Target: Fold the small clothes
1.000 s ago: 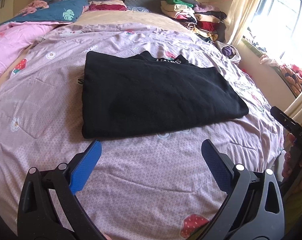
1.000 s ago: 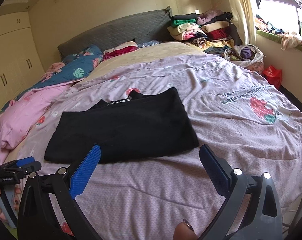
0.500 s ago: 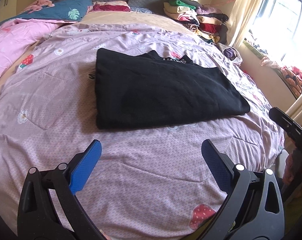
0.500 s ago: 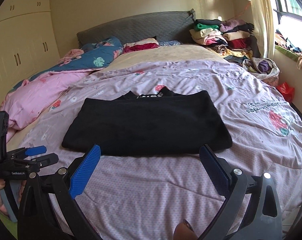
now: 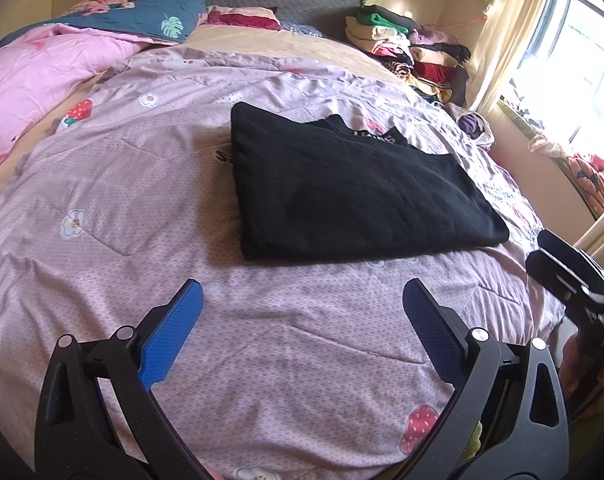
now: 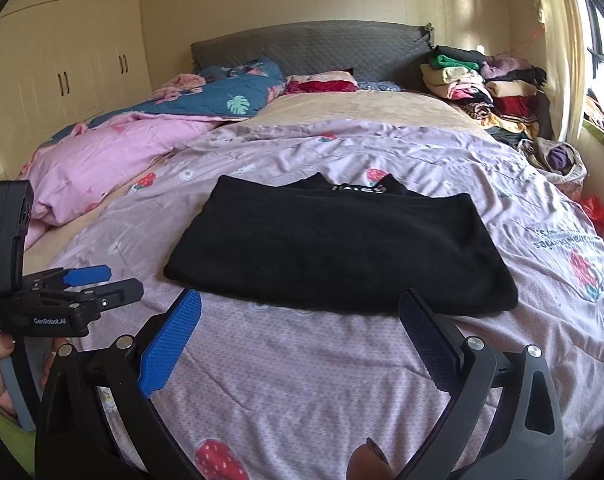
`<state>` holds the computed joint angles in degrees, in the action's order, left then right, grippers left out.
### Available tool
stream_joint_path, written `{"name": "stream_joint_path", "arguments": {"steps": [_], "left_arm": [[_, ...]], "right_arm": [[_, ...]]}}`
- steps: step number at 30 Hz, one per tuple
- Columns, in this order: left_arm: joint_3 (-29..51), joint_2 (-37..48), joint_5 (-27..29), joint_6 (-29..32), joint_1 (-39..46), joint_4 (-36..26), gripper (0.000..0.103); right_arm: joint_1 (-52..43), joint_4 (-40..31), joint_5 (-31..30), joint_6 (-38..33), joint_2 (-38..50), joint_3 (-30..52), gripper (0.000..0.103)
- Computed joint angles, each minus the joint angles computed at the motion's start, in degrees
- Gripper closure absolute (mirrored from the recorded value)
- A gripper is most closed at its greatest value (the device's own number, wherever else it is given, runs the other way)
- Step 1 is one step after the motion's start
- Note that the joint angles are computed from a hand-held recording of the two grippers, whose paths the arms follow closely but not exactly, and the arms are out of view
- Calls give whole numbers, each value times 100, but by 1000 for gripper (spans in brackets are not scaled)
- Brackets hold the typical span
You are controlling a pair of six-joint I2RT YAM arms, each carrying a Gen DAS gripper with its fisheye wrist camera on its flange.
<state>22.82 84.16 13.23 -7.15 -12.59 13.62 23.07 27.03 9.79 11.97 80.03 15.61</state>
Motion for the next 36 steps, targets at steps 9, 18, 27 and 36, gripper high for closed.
{"name": "stream_joint_path", "arguments": {"steps": [9, 18, 27, 36], "left_arm": [[38, -14, 93, 127, 487, -32, 9], [228, 31, 170, 265, 1022, -100, 9], [845, 575, 41, 377, 1156, -87, 9], [2034, 1728, -198, 415, 982, -281, 9]], "right_arm": [[623, -53, 283, 55, 413, 371, 4], [900, -18, 351, -6, 925, 691, 4], [1098, 18, 424, -282, 1664, 1187, 4], [1134, -98, 494, -629, 2685, 1957, 4]]}}
